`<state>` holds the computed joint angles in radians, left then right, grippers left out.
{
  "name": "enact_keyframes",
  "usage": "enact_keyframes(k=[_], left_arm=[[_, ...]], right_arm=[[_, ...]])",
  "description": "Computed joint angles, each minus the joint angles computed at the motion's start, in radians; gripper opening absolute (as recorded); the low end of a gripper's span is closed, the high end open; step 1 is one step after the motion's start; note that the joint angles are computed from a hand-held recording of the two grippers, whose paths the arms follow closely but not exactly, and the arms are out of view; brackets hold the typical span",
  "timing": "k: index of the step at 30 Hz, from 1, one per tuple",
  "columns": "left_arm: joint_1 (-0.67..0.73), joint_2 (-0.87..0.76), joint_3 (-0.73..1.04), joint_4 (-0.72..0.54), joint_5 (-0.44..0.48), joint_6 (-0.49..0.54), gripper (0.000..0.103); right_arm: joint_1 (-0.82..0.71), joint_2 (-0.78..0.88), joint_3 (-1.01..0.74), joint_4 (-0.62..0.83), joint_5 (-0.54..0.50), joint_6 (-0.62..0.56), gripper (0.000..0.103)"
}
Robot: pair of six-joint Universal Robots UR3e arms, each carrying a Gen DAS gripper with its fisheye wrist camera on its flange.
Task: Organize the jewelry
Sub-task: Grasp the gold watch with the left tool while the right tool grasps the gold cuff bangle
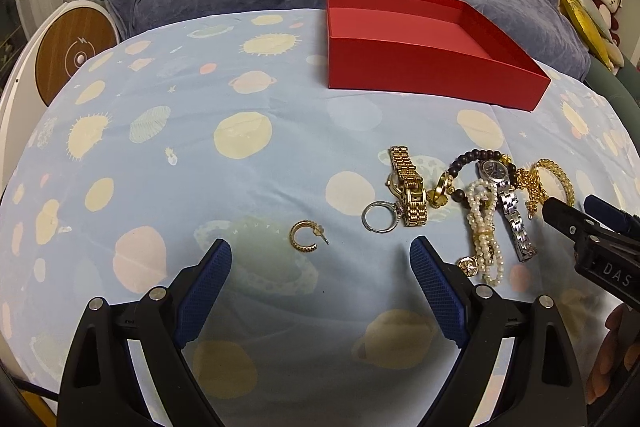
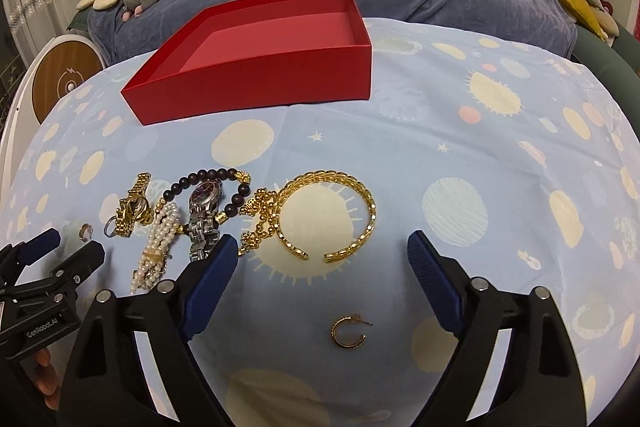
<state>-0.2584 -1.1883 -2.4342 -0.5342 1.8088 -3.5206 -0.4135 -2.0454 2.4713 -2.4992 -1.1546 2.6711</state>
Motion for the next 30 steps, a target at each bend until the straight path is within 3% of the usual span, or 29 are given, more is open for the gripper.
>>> enact_keyframes(k=[1, 8, 11, 19, 25, 30], left_arm=[[0.0, -0.006, 0.003, 0.002, -0.001, -0.001, 0.088], [0.003, -0.007, 0.001, 0.025, -0.017, 0.008, 0.088], [-0.006, -0.029, 0.01, 0.048, -0.015, 0.016, 0.088], [-0.033, -0.127, 0.052, 0.125, 0.0, 0.043, 0.088], [0.006, -0.183, 0.05, 0.179, -0.046, 0.087, 0.065], [-0.01, -0.221, 0.054, 0.231, -0.037, 0.112, 0.054]], right_arm=[[0.007, 0.018, -0.005, -0.009, -0.008, 0.004, 0.072], [0.041, 0.063, 0.001, -0.091, -0.033, 0.024, 0.067], [0.067, 0.077, 0.007, -0.139, -0.06, 0.035, 0.055], [0.025, 0.023, -0.002, -0.059, -0.032, 0.027, 0.053], [-0.031, -0.033, -0.021, 0.048, 0.028, 0.006, 0.054], [-0.042, -0.037, -0.031, 0.079, 0.043, -0.001, 0.054]])
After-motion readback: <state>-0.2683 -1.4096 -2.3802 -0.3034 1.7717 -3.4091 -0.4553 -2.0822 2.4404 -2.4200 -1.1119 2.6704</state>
